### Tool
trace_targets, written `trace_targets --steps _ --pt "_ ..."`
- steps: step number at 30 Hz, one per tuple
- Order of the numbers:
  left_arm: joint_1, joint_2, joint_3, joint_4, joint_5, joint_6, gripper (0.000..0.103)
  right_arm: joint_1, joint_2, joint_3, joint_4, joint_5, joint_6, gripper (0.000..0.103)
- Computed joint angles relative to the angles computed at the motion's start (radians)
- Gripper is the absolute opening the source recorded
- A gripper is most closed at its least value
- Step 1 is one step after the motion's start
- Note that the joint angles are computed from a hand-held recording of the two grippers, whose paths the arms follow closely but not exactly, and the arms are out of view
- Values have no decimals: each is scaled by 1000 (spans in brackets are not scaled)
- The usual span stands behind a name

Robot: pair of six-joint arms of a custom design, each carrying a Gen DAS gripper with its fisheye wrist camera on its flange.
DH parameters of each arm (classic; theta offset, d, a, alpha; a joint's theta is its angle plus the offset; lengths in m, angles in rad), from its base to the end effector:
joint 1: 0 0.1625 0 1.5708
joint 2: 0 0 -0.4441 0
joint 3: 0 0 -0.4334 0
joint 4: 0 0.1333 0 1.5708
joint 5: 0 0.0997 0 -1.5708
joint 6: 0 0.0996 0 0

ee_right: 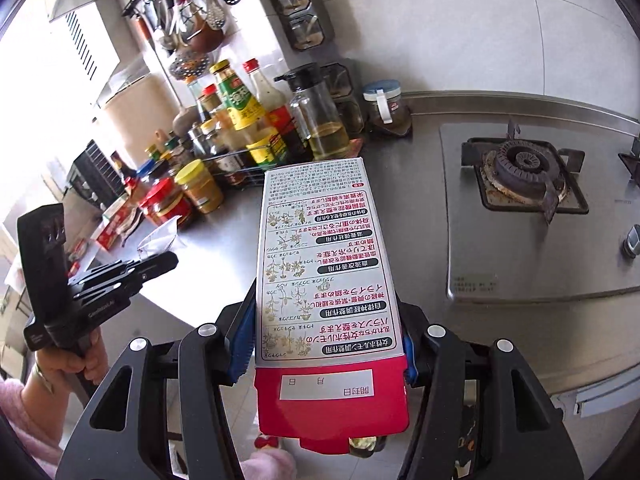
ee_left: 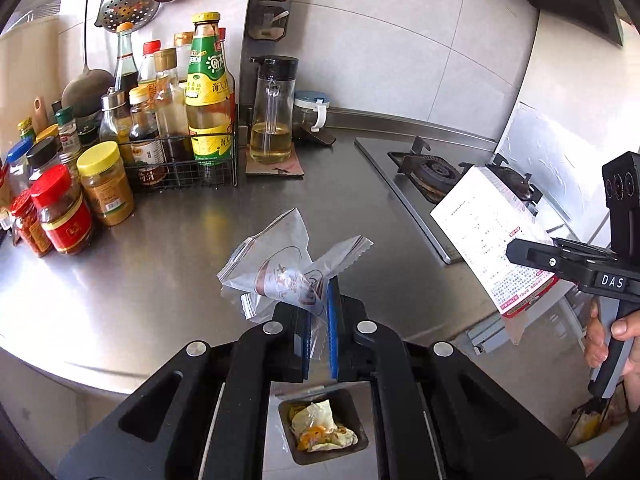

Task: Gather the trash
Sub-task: 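Carry packet and box down over the bin and open both tools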

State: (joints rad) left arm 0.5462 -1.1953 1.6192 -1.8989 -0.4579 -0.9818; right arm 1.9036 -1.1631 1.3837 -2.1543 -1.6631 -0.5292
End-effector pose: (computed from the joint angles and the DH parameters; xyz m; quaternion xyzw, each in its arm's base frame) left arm -0.4423 -0.5294 0.3440 0.0434 0.8474 -0.4230 0.3179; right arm 0.3549 -0.6469 0.4180 0.4029 -0.8962 0.1749 0.0628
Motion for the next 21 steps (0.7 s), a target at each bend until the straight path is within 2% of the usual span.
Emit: trace_targets --steps 4,9,16,21 --pt "-40 -20 39 90 -40 -86 5 -18 -75 86 54 14 -59 57" --pt "-71 -40 115 92 -117 -146 5 -49 -141 167 153 36 -121 57" --pt "-46 -35 226 -59 -233 -126 5 -96 -149 267 234 -47 -142 57" --pt "15 -9 292 -207 -290 -125 5 -152 -102 347 165 -143 -68 57"
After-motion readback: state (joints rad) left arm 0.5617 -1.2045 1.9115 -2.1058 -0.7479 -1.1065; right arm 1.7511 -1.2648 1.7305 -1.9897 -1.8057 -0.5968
